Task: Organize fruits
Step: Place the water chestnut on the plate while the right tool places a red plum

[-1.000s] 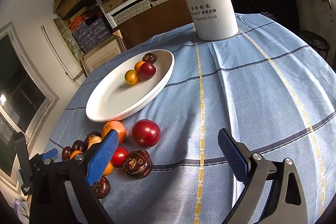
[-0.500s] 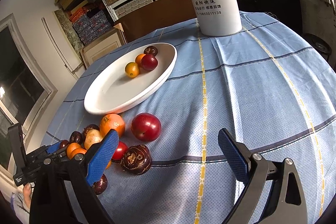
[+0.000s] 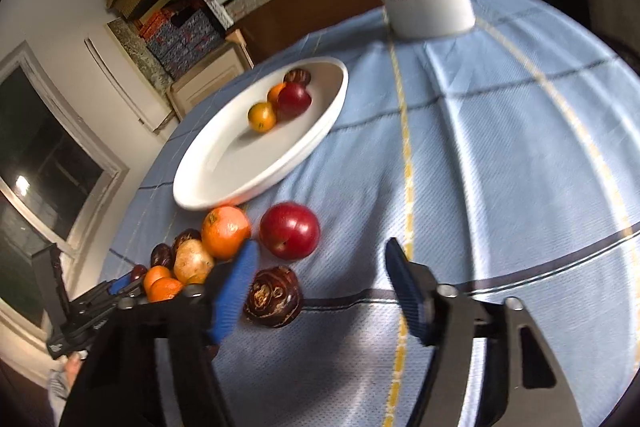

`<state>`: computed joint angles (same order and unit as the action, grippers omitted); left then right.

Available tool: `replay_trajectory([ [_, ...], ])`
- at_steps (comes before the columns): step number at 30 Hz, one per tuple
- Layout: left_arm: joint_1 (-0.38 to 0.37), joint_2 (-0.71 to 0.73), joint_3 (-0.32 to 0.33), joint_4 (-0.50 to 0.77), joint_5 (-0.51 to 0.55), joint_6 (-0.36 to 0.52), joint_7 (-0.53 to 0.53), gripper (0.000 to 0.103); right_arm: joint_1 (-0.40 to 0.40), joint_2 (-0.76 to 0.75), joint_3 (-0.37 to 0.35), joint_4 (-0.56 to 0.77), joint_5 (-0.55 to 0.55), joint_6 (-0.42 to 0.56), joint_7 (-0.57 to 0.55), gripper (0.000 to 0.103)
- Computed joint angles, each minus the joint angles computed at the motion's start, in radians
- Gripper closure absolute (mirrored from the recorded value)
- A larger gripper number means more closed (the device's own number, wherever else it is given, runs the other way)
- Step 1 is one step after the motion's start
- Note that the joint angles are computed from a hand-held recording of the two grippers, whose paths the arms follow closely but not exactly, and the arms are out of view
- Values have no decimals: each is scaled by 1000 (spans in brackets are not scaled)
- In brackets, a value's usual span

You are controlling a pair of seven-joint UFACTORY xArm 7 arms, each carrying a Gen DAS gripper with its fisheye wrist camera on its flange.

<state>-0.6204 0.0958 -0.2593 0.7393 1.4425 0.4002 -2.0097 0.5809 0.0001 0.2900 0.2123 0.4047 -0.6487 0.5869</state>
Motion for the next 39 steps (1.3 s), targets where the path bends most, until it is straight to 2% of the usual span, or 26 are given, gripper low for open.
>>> replay_trajectory([
  [4, 0, 12, 4, 7, -18, -3, 19, 60, 3, 36, -4, 50, 11, 26, -39, 40],
  [7, -4, 17, 5, 13, -26, 4, 27, 60, -15, 71, -22, 87, -68, 47, -10, 40],
  [8, -5, 19, 6, 16, -23, 3, 22, 60, -11, 89, -25, 107, -62, 56, -24, 41],
  [9, -6, 17, 8, 14, -18, 1, 16, 60, -3, 95, -30, 117, -44, 64, -50, 46],
  [10, -4, 17, 10, 15, -1, -10, 1, 61, 7, 105, -41, 131, -49, 72, -73, 57],
  [11, -4, 17, 11, 15, 14, -18, -10, 61, -24, 112, -13, 134, -70, 65, -67, 61],
  [14, -10, 13, 3, 16, 22, -7, -10, 61, 49, 106, -36, 145, 44, 75, -163, 64],
  [18, -19, -40, -12, -11, 68, 39, -83, 61, 32, 77, -15, 104, 43, 35, -137, 64],
  [21, 0, -72, -16, -17, 102, 18, -133, 61, 75, 43, -1, 79, 157, -27, -186, 64],
  [23, 16, -66, -15, 13, 80, 6, -88, 61, 84, 14, 13, 82, 202, -42, -227, 64],
  [27, 23, -22, -11, 119, 23, 32, 43, 61, 52, -15, 11, 148, 219, 37, -317, 64],
  [30, 22, 54, 8, 235, 3, 13, 109, 61, 25, 33, -3, 238, 215, 72, -370, 64],
  [33, -1, 154, 40, 346, -23, 24, 168, 61, 50, 119, -28, 350, 311, 81, -505, 64],
  [36, -11, 239, 85, 417, -57, -24, 190, 60, 86, 197, -73, 432, 363, 109, -594, 64],
  [37, -12, 267, 98, 436, -74, -43, 205, 58, 109, 217, -93, 455, 407, 115, -636, 61],
  [39, -28, 282, 128, 443, -66, -68, 204, 46, 133, 230, -113, 465, 452, 102, -672, 58],
])
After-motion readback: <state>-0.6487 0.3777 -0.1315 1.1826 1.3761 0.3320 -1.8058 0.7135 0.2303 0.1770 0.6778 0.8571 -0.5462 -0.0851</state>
